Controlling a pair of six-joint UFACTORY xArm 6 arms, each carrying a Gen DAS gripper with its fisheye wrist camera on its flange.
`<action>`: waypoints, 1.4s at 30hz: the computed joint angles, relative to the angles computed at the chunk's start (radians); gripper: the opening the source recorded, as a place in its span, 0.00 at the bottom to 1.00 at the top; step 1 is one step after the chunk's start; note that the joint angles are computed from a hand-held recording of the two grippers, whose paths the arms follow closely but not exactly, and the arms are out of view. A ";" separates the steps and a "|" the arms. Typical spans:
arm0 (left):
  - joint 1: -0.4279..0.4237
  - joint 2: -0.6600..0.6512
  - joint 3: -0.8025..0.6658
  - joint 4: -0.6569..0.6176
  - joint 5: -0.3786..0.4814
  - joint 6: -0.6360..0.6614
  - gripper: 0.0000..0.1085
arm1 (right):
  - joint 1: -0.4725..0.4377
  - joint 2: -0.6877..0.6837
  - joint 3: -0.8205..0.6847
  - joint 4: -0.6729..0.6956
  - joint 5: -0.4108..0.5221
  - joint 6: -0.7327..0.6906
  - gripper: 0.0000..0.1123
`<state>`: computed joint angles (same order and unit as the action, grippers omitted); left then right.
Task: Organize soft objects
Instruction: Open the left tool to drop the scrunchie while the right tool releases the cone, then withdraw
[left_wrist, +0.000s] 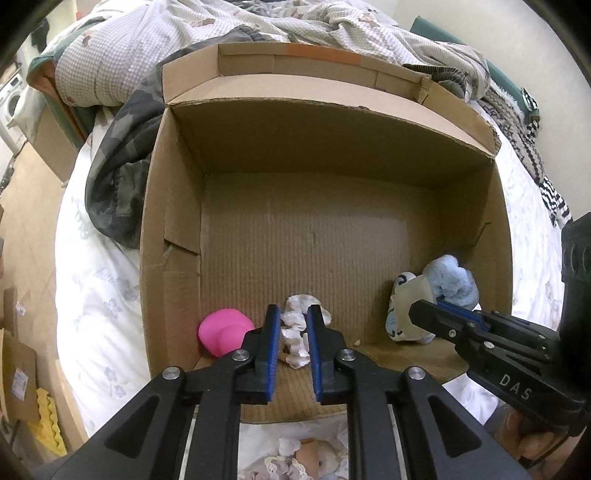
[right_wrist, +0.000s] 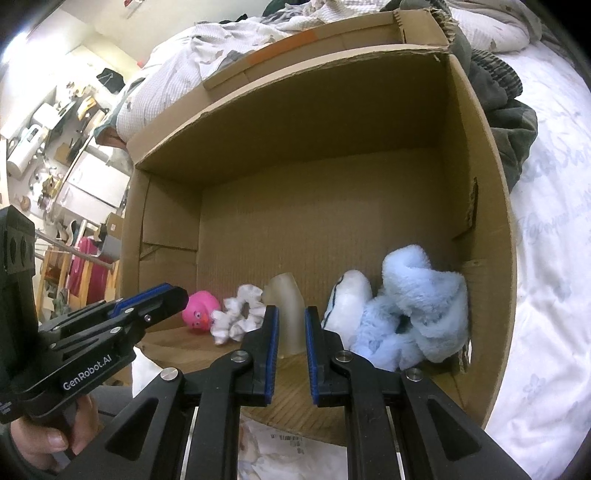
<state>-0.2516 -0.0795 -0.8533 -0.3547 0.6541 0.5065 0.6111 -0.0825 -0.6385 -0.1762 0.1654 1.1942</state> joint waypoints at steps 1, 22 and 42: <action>0.000 -0.001 0.001 0.002 -0.002 -0.001 0.17 | -0.002 -0.002 0.004 -0.005 -0.004 0.007 0.13; 0.000 -0.003 0.006 0.020 -0.040 -0.024 0.52 | -0.063 -0.044 0.031 -0.275 -0.070 0.286 0.67; 0.007 -0.023 0.016 0.027 -0.048 -0.024 0.52 | -0.053 -0.024 0.004 -0.315 -0.064 0.315 0.67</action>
